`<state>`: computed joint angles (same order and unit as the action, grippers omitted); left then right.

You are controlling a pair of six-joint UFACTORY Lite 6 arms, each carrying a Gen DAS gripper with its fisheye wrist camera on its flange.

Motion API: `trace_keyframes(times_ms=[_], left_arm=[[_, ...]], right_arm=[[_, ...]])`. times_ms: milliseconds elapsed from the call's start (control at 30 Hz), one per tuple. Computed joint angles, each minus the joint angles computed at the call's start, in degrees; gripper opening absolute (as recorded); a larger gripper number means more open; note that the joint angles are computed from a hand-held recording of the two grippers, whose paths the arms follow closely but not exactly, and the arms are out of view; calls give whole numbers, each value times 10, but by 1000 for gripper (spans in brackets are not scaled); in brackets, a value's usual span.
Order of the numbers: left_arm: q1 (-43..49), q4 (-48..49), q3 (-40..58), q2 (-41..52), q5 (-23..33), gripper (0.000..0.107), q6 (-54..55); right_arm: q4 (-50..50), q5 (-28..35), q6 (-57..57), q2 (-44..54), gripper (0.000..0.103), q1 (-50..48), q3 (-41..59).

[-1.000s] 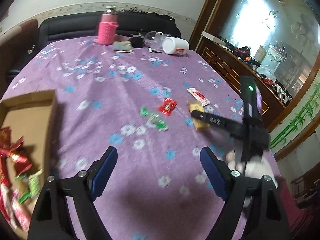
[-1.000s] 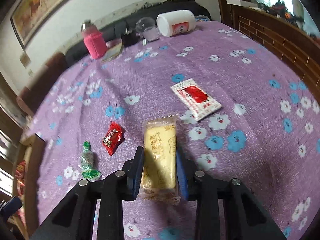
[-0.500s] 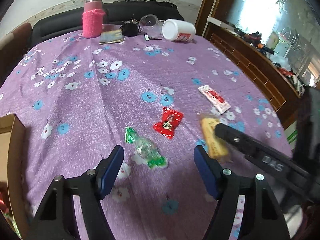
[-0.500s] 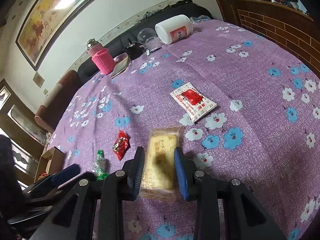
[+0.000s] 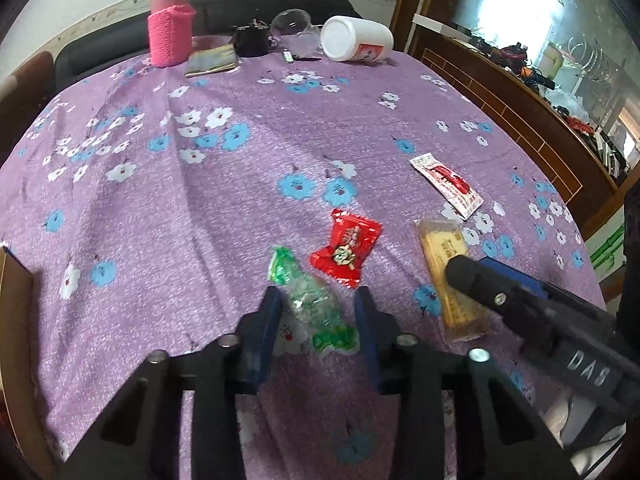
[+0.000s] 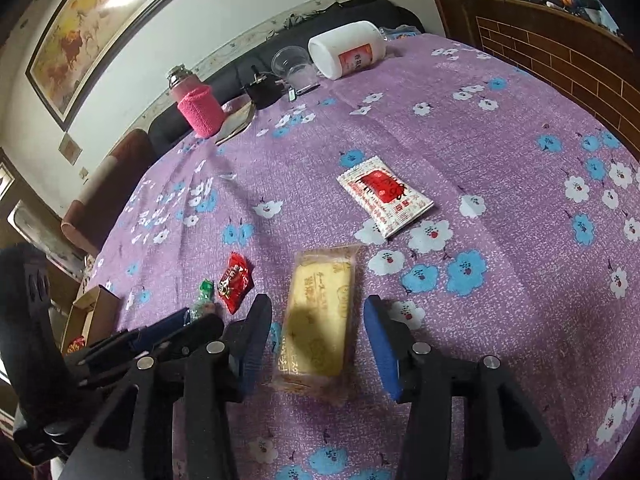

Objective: Organize snacks
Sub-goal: 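Grasp the yellow bread packet with the right tool while the left tool grasps the clear green-ended packet, then carry both packets into the box and open both tools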

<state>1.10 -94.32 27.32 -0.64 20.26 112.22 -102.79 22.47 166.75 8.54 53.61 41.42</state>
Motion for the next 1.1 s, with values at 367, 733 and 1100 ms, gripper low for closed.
trace_keyframes(times_ms=[367, 733, 1100], left_arm=[[-21, -119, -9, -5, -26, 21, 124], [160, 190, -48, -133, 122, 22, -118], [487, 358, -5, -188, 380, 22, -116]], right_arm=[[211, 40, -281, 65, 52, 33, 90], [180, 57, -235, 42, 23, 41, 62], [40, 2, -73, -14, 54, -3, -1]])
